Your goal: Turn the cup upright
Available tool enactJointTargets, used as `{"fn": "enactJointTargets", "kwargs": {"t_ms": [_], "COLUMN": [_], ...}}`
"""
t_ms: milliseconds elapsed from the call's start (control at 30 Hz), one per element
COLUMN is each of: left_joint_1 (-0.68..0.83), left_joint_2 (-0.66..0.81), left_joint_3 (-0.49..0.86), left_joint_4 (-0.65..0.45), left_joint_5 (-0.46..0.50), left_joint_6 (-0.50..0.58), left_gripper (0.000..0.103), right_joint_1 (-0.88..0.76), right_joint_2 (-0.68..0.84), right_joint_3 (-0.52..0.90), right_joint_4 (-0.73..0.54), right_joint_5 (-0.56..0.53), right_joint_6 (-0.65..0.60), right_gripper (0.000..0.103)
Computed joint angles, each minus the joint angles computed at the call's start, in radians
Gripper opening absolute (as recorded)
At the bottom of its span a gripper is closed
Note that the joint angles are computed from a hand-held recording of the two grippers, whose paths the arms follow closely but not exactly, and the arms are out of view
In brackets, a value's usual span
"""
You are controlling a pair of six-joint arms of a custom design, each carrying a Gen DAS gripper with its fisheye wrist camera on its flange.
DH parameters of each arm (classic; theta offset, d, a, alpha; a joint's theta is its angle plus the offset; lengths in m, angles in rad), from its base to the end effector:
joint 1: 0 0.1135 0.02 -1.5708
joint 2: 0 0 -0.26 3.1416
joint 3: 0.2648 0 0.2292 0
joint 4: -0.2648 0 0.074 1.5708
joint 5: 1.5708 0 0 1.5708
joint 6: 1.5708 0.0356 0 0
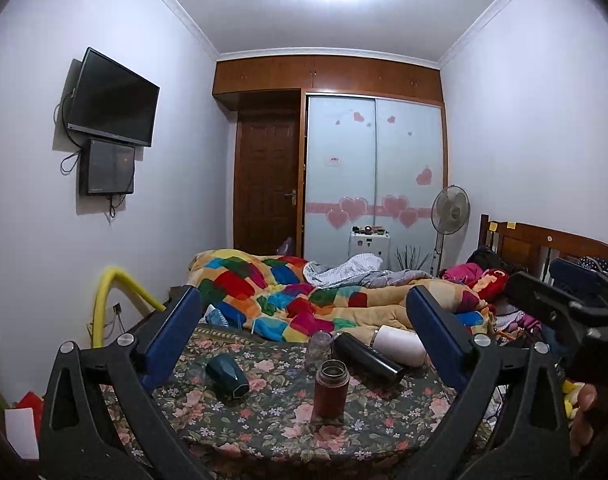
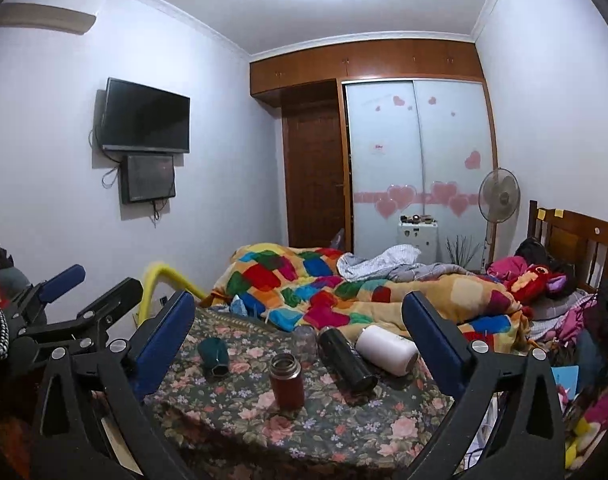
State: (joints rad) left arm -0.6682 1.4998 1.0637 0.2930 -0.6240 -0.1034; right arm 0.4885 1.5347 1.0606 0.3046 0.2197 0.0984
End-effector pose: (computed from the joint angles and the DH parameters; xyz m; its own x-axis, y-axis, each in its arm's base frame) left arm 0.2713 -0.1877 0.3191 -0.1164 -0.0148 -0.9931 0.0371 0.9991 -0.0193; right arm 0.3056 0.1536 0.3074 -0.1746 0.0158 -0.9845 -0.2524 0.9657 0.0603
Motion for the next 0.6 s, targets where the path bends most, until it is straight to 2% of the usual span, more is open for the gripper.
{"fn": "enactJointTargets", "kwargs": {"t_ms": [600], "left_joint_1": [0.019], "left_joint_2": [0.022], "left_joint_3": [0.018], "left_joint_4": [-0.025], "left_joint_5": [0.03], "left_joint_6": [-0.012], "left_gripper": [0.103], "right_joint_1": [-0.014], "right_joint_2": [-0.004], "right_joint_3": [0.011], "right_joint_4": [-0.057], "right_joint_5": [-0.01], "right_joint_6": [0.014], "right_gripper": [0.103]}}
